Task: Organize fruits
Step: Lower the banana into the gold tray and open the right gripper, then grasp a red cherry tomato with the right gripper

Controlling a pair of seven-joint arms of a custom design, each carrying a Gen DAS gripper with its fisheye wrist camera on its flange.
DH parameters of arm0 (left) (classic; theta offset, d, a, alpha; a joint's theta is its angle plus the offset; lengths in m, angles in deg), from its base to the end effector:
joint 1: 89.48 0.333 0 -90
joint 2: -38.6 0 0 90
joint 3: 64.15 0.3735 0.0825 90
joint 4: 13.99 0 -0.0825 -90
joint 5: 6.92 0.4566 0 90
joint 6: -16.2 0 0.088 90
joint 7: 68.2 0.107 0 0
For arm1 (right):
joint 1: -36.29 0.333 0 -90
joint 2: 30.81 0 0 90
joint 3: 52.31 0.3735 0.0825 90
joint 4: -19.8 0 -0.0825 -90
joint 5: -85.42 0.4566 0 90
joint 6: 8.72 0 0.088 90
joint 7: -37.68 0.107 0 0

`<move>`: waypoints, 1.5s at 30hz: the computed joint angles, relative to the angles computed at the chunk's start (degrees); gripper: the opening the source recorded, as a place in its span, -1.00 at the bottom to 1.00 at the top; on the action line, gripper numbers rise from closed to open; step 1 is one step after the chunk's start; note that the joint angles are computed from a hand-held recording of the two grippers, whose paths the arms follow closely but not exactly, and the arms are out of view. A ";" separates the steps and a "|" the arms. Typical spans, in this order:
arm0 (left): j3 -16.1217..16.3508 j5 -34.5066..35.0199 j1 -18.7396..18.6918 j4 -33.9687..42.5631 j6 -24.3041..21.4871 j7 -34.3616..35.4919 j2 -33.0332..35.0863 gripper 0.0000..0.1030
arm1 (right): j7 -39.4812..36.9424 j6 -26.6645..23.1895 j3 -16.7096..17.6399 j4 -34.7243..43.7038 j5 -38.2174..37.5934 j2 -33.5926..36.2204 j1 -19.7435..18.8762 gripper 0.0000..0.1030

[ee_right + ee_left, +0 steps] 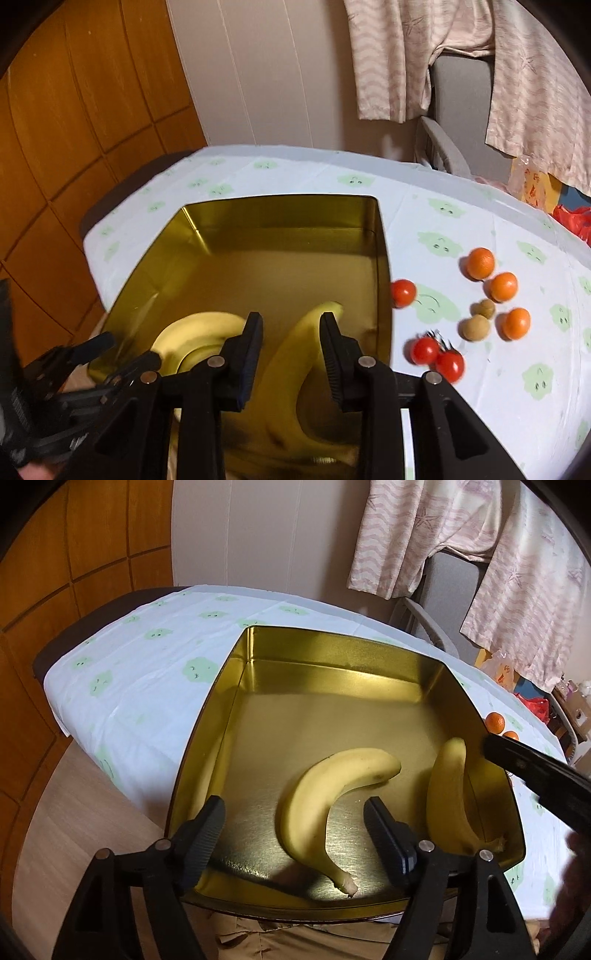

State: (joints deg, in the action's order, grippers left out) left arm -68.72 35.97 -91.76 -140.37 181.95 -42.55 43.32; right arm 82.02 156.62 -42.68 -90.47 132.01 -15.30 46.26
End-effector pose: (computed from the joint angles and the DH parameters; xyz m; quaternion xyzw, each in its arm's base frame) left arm 0.6249 -0.1148 0.4110 -0.7668 0.5468 -0.2437 0.2315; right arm 0.6980 0.1945 0.4303 -0.7658 0.5111 -0.1309 0.3677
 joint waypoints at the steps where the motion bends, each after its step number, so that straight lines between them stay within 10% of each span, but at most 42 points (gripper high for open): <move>1: -0.06 -0.25 -0.02 0.00 0.02 0.05 0.07 0.61 | -1.63 0.55 0.81 -1.04 2.21 -0.82 -0.86 -0.37; 13: -0.40 0.93 -1.41 -0.61 5.62 -0.94 -0.20 0.98 | -9.12 6.60 -2.63 -9.11 22.30 -6.99 -2.64 -0.37; 32: -2.02 4.31 -5.28 -0.40 4.98 1.81 -0.80 1.00 | -4.74 0.58 -4.46 -2.41 12.38 2.39 -4.79 -0.37; 45: -3.12 3.68 -5.36 0.44 2.70 3.74 -0.70 1.00 | -5.03 -1.34 0.49 3.62 6.61 7.77 -8.88 -0.48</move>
State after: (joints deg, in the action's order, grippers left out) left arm -71.84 39.65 -97.11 -139.93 184.65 -38.81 42.62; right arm 76.99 155.29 -42.19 -86.85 138.62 -7.53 37.38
